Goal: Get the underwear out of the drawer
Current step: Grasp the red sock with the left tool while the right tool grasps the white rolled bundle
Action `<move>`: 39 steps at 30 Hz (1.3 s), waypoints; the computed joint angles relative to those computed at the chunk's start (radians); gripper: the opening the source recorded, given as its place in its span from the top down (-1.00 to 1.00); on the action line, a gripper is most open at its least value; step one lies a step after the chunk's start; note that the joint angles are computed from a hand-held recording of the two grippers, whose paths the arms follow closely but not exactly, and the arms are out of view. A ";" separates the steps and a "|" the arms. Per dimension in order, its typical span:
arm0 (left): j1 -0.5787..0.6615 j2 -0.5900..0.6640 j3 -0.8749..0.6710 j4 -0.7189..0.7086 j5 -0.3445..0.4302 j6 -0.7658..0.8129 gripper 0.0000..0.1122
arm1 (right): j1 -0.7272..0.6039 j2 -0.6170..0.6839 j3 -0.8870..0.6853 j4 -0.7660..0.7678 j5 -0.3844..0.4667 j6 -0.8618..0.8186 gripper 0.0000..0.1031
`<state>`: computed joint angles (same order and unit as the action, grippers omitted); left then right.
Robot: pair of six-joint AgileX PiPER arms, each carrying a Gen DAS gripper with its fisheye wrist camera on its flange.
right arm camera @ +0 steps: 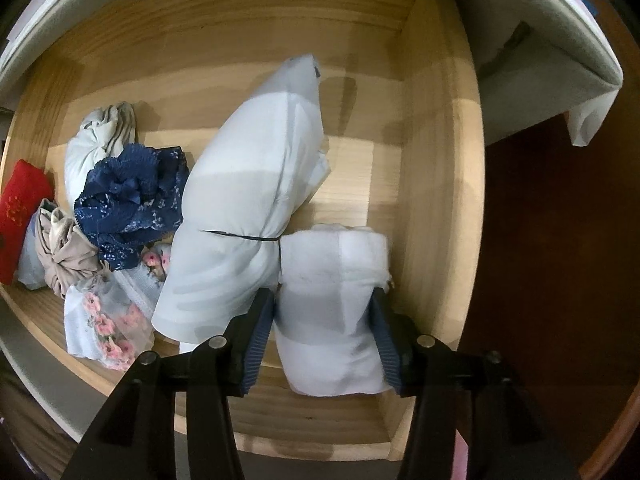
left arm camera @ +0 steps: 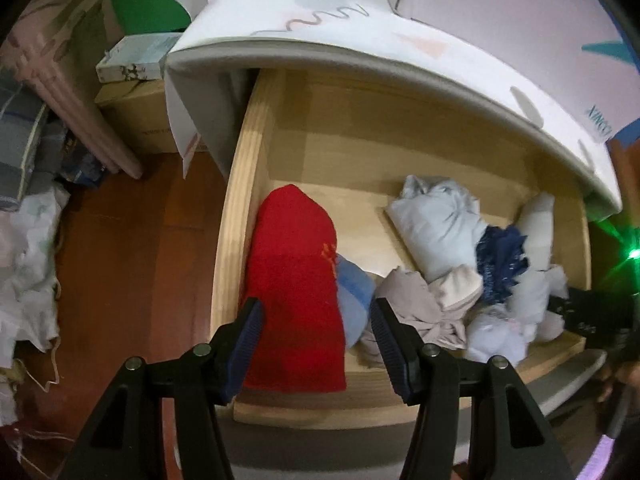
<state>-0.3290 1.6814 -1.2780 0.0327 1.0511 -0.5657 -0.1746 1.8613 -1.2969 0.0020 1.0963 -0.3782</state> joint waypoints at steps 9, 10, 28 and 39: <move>-0.003 0.026 -0.028 0.032 0.039 -0.027 -0.02 | 0.026 0.031 0.001 0.009 -0.024 0.033 0.06; -0.006 0.029 -0.028 0.034 0.037 -0.029 -0.02 | 0.027 0.032 -0.006 0.002 -0.018 0.035 0.06; -0.100 0.128 -0.075 0.160 0.062 -0.106 0.33 | 0.054 0.034 0.029 -0.034 -0.047 0.081 0.20; -0.091 0.075 -0.036 0.127 0.026 -0.113 0.59 | 0.015 0.014 0.057 -0.013 -0.035 0.033 0.26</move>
<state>-0.4198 1.7564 -1.3136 0.1597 1.0767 -0.6787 -0.1598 1.8754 -1.2398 -0.0111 1.0609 -0.3456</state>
